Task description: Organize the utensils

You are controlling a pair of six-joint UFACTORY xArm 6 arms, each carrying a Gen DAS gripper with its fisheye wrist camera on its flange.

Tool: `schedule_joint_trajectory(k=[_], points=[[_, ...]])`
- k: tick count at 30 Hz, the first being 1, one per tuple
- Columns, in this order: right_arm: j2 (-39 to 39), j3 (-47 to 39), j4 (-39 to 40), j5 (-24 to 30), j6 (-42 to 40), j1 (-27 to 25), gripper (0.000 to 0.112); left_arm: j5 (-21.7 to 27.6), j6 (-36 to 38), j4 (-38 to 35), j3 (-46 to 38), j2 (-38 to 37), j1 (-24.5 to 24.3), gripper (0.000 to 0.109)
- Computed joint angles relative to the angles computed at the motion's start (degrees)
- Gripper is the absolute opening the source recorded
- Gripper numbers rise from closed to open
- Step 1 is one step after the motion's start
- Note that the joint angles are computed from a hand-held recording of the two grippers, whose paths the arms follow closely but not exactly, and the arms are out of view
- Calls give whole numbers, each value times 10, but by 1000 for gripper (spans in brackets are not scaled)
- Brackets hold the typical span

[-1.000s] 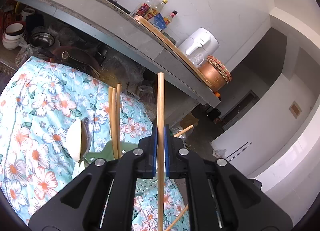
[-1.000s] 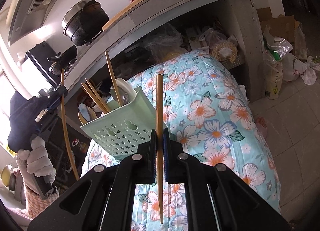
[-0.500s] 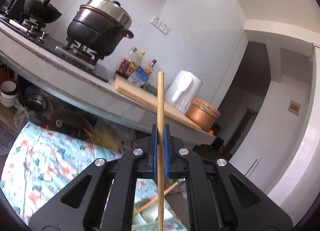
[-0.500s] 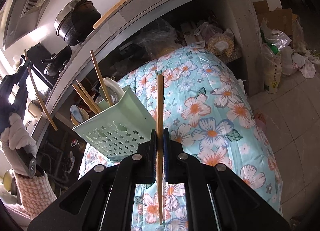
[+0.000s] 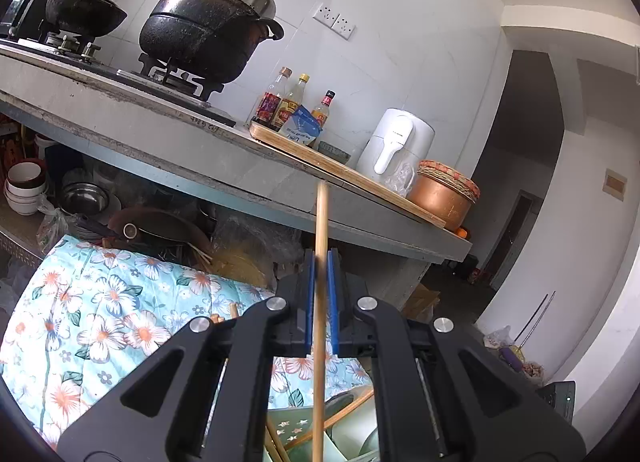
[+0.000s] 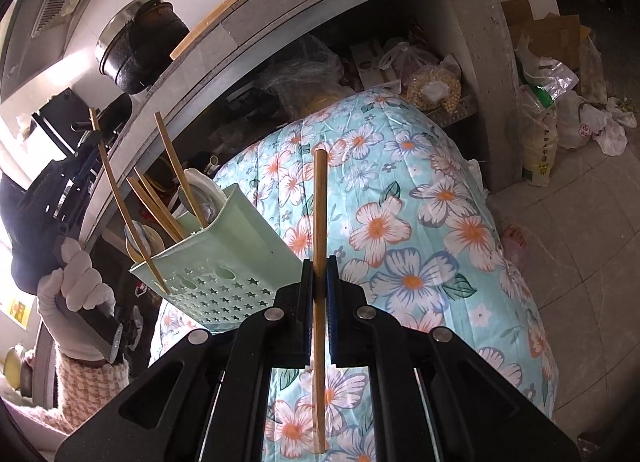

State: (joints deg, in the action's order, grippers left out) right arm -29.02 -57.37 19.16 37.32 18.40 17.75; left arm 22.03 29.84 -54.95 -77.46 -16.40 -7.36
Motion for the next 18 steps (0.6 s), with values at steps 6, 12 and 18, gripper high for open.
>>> schedule_joint_trajectory(k=[6, 12, 18], points=[[6, -5, -3, 0, 4, 4, 6, -16, 37, -49, -35, 16, -2, 5], [3, -4, -10, 1, 10, 6, 6, 9, 20, -32, -24, 5, 2, 5], [-1, -3, -14, 2, 15, 9, 6, 169, 41, -22, 18, -52, 51, 20]])
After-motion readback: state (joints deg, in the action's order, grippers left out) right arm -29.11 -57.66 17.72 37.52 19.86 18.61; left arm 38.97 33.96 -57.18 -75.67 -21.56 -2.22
